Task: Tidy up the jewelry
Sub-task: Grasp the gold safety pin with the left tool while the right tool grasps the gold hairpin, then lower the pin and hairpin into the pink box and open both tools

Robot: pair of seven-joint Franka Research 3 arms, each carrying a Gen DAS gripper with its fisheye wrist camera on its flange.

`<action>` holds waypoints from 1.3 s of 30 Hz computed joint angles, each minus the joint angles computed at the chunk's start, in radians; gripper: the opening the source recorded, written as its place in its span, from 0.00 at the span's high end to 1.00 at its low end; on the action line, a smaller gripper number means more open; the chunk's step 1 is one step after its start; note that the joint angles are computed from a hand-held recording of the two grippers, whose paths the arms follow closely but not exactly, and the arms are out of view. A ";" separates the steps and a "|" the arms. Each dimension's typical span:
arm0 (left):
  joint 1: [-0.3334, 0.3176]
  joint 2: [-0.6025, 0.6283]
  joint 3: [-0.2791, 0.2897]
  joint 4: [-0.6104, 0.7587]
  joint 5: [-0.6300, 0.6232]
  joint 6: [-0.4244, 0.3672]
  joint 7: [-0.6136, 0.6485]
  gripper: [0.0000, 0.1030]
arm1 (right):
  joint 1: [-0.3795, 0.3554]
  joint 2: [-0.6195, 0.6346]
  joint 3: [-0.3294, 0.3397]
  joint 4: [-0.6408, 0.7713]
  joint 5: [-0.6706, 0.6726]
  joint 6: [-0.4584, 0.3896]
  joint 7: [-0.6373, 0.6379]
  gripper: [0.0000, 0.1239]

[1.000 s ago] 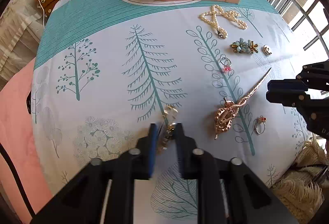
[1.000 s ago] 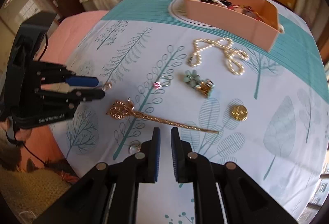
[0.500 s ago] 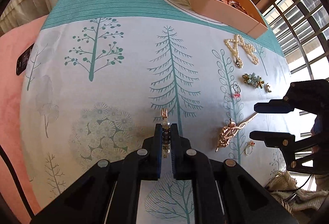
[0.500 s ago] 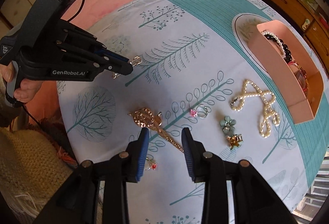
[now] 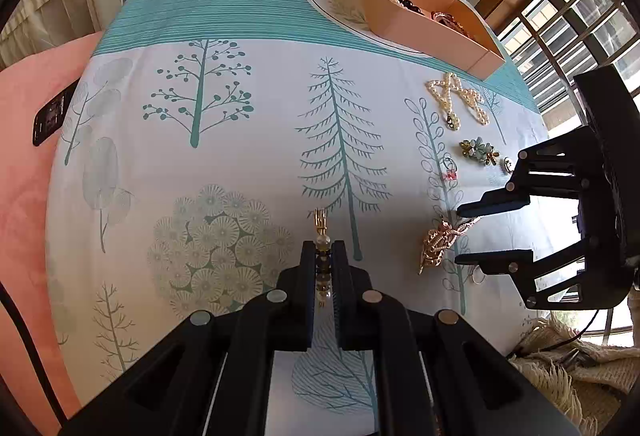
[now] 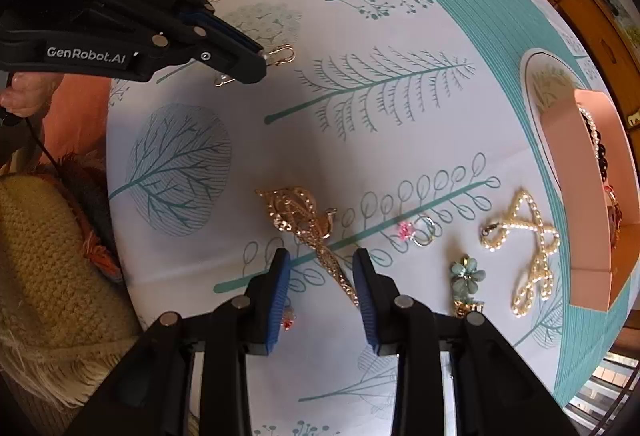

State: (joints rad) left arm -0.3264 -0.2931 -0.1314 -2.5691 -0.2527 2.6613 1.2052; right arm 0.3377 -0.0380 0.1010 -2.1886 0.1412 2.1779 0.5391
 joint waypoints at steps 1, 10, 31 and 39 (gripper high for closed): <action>-0.004 0.002 0.003 0.000 -0.008 0.006 0.006 0.95 | 0.001 0.004 0.000 0.006 0.005 -0.007 -0.007 0.78; -0.002 0.007 -0.002 0.019 -0.010 0.011 0.005 0.95 | 0.004 0.016 -0.001 0.029 0.059 0.020 0.044 0.94; 0.128 0.521 -0.070 0.722 0.290 -0.020 -0.219 0.95 | -0.135 0.217 -0.067 0.346 0.253 0.336 0.412 0.94; 0.142 0.742 -0.097 0.892 0.258 0.021 -0.312 0.95 | -0.110 0.326 -0.066 0.414 0.082 0.517 0.341 0.94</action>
State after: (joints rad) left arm -0.1840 0.4488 -0.2283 -1.6769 0.0048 2.6825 0.8930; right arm 0.2281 0.2881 0.0347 -1.7751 0.2235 2.6946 0.8803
